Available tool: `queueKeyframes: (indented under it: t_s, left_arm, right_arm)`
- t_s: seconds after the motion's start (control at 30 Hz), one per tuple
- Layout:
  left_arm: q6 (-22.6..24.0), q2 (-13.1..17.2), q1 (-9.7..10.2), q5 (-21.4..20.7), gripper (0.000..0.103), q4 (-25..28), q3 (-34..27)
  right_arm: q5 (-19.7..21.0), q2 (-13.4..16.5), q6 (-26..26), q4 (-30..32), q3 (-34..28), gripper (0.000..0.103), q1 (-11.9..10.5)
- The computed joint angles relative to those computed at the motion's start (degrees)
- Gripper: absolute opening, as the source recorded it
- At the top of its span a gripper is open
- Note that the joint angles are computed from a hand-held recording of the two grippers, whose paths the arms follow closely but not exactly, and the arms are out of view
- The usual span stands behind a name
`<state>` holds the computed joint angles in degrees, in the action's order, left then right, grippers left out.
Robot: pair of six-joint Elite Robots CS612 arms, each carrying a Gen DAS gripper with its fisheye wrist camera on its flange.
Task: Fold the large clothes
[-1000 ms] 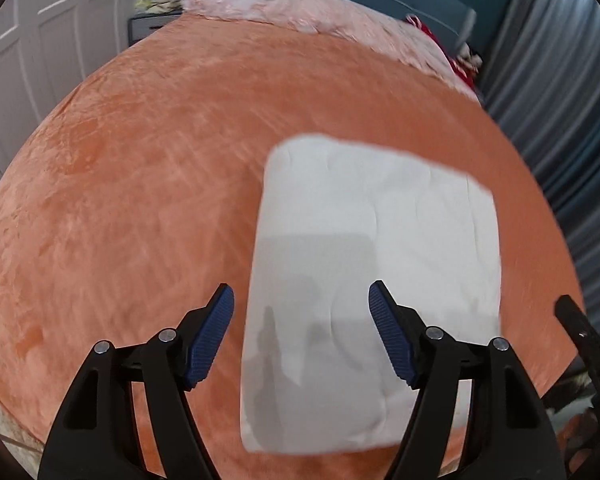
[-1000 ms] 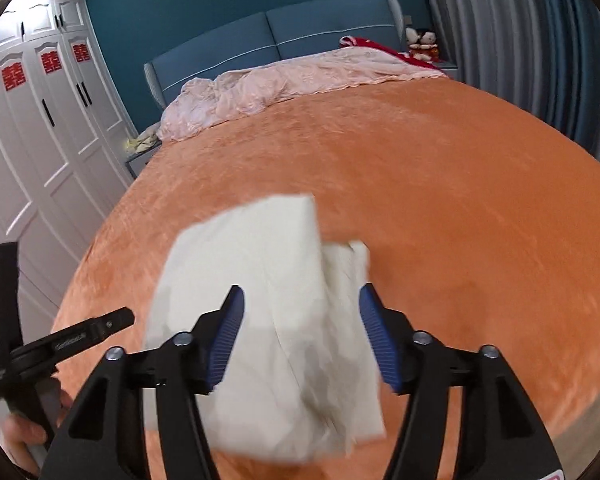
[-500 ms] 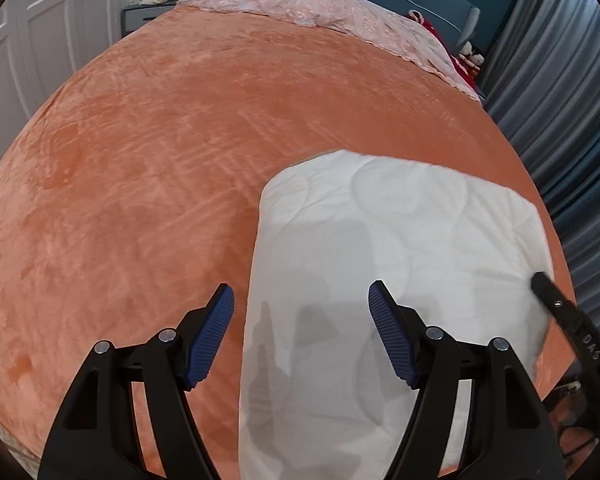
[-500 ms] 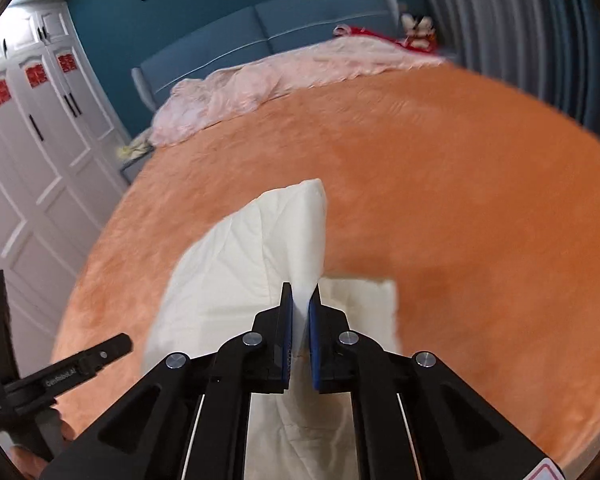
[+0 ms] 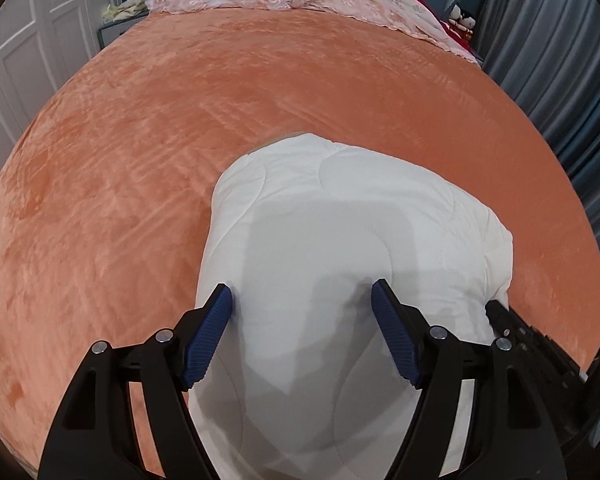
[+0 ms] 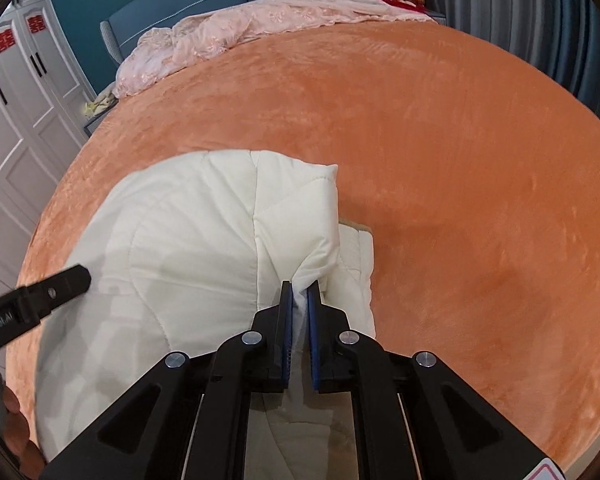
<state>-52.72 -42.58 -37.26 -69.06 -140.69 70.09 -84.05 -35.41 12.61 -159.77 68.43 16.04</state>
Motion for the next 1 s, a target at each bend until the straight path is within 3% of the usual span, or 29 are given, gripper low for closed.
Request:
queueKeyframes:
  t_s: [0.53, 1.0]
  left_arm:
    - [-0.44, 2.98, -0.22, 4.01, 0.086, 2.27, -2.25]
    - [-1.44, 4.81, -0.52, 7.98, 0.098, 0.49, -2.47]
  right_arm:
    - [-0.59, 3.18, -0.48, -2.05, -2.24, 0.009, 0.36]
    - [0.1, 4.77, 0.1, -5.47, -2.96, 0.01, 0.31]
